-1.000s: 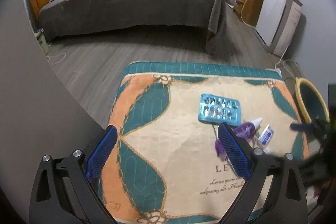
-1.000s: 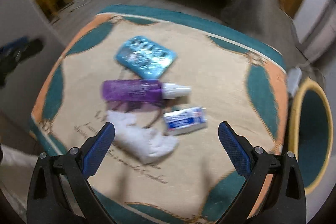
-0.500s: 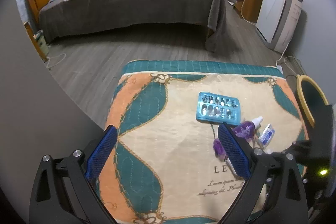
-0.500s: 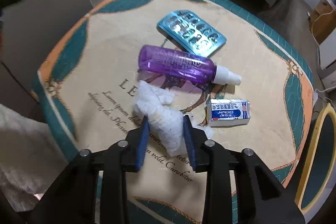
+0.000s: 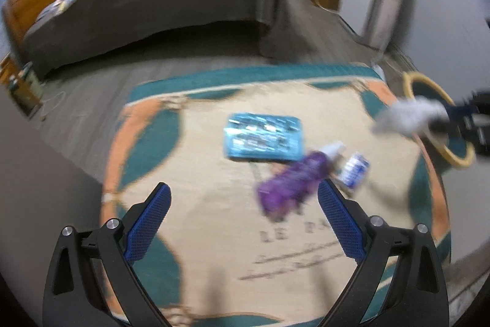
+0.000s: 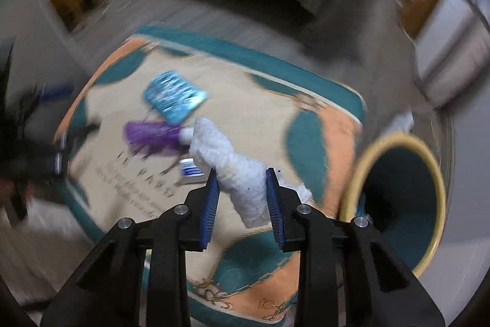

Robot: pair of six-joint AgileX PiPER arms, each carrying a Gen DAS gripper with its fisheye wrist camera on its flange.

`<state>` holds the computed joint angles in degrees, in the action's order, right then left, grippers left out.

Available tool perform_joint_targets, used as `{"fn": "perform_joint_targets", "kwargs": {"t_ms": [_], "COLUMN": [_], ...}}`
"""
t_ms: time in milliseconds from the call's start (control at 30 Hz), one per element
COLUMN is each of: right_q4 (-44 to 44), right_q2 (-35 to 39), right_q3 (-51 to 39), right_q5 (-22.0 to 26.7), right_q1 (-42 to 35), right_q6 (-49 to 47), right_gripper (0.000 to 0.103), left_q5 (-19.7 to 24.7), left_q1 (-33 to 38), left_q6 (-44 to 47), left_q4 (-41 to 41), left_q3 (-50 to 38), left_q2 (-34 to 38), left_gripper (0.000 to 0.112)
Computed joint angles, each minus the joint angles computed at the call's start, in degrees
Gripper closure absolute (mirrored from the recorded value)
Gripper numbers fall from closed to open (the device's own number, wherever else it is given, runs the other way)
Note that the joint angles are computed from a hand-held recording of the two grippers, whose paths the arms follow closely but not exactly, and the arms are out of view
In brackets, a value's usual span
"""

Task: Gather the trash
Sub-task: 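Carry the white tissue in the right tool over the teal bin while the left tool approaches the medicine box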

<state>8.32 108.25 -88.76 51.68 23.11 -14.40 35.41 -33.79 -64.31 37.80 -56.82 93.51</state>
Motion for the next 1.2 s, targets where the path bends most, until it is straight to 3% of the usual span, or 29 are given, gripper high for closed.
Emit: {"fn": "perform_joint_targets", "kwargs": {"t_ms": [400,533,667,1200], "right_q4": [1.2,3.2,5.2,7.5], "right_q2": [4.3,4.5,5.0,4.8], "right_q3": [-2.7,-3.3,-4.0,-3.9], "right_q5": [-0.2,0.3,1.0,0.8], "right_q1": [-6.4,-8.9,-10.7,-13.2], "right_q6": [-0.4,-1.6,-3.0,-5.5], "right_gripper": [0.073,0.073,0.073,0.073], "left_q5": [-0.9,-3.4,-5.0,6.0], "left_q1": [-9.3,-8.3,-6.8,-4.3], "left_q6": [-0.5,4.2,5.3,4.9], "left_q4": [-8.6,-16.2,-21.0,-21.0], "left_q3": [-13.2,-15.5,-18.4,-37.1], "left_q2": [15.7,18.7,21.5,32.8], "left_gripper": [0.019,0.036,0.04,0.046]}}
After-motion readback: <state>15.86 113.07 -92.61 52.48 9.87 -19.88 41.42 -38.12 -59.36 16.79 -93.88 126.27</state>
